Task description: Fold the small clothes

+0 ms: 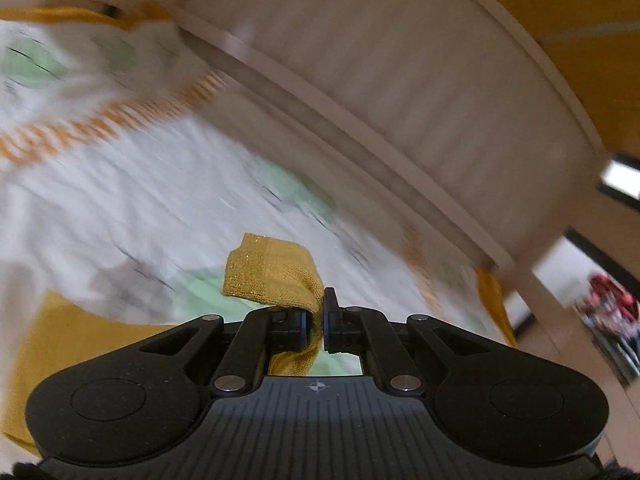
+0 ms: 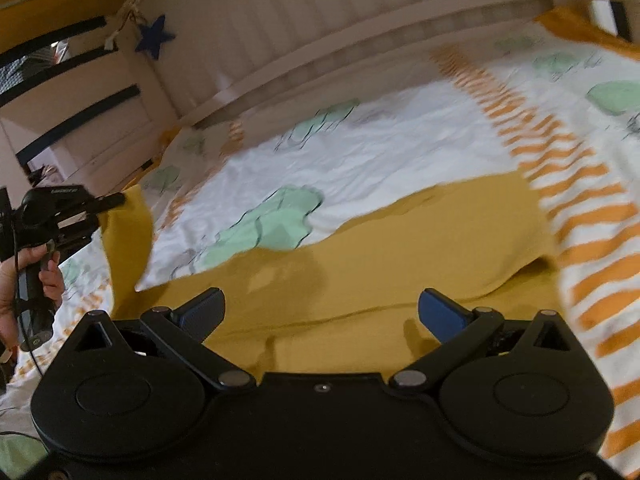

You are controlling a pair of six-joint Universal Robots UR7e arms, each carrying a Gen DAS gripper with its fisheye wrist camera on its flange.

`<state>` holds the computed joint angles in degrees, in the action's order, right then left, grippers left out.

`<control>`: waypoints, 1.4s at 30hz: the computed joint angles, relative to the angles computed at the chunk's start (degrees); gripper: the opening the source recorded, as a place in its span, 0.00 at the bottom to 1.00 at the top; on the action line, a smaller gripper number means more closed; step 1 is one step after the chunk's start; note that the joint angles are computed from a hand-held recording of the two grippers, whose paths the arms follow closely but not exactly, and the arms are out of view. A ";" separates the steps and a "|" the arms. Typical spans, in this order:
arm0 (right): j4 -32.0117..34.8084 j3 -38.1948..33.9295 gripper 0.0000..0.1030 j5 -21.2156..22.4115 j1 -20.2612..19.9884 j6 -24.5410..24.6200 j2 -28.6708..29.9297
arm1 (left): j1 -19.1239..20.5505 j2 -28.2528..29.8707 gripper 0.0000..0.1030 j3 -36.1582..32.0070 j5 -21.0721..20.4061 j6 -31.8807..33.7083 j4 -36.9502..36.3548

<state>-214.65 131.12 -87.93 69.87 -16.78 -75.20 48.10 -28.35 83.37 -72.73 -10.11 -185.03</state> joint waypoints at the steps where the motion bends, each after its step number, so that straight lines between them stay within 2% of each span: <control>1: 0.16 -0.21 1.00 -0.58 -0.09 -0.71 -0.20 | -0.61 1.22 0.06 -0.86 -0.67 -0.49 1.12; 6: 2.96 -0.57 1.00 -1.22 -1.07 -0.08 -1.55 | -2.54 7.20 0.06 -4.77 -2.93 -1.72 6.67; 10: 4.89 -0.69 1.00 -3.55 -1.12 0.01 -2.38 | -2.78 10.06 0.09 -6.64 -2.74 -1.17 10.50; 12: 4.49 -0.57 1.00 -4.29 -1.11 -0.50 -2.43 | -2.91 10.51 0.18 -7.07 -2.72 -0.91 13.36; 14: 3.39 -0.33 1.00 -4.71 -1.25 -0.86 -2.29 | -3.01 10.45 0.60 -6.49 -3.12 -0.65 14.06; 15: 3.05 -0.45 1.00 -5.33 -1.16 -0.91 -2.10 | -2.87 10.33 0.68 -5.99 -4.06 -0.19 13.25; 16: 2.64 -0.57 1.00 -5.91 -1.04 -0.87 -1.90 | -2.56 10.21 0.73 -5.33 -5.62 0.73 11.89; 18: 1.53 -0.63 1.00 -6.86 -1.00 -0.76 -1.50 | -2.48 9.53 0.77 -4.04 -7.80 2.68 10.39; 19: 1.00 -0.64 1.00 -7.33 -0.95 -0.65 -1.27 | -2.60 9.16 0.79 -3.59 -7.90 3.63 10.29; 23: -0.02 -0.42 1.00 -6.32 -1.69 -0.32 -1.06 | -2.75 6.75 0.80 -1.56 -7.71 7.91 11.54; 26: -0.78 -0.30 1.00 -4.83 -2.10 -0.98 -0.71 | -3.03 4.24 0.80 0.88 -4.12 11.75 12.91; 29: -2.32 -0.25 1.00 -3.45 -2.23 -2.68 0.16 | -3.13 0.96 0.80 4.12 1.55 15.36 14.62; 33: -6.42 0.50 1.00 1.63 -3.13 -3.87 1.96 | -2.60 -2.66 0.80 8.39 9.42 16.89 14.57; 36: -6.17 -0.11 1.00 1.90 -2.54 -4.04 3.05 | -2.36 -3.50 0.80 11.57 16.79 14.28 11.38; 39: -3.34 -1.34 1.00 0.59 -1.54 -2.54 3.61 | -1.72 -3.87 0.80 13.57 20.18 9.32 11.18; 42: 1.06 -3.15 1.00 -2.41 0.11 -1.98 3.77 | -1.87 -2.62 0.80 16.41 23.03 7.85 4.09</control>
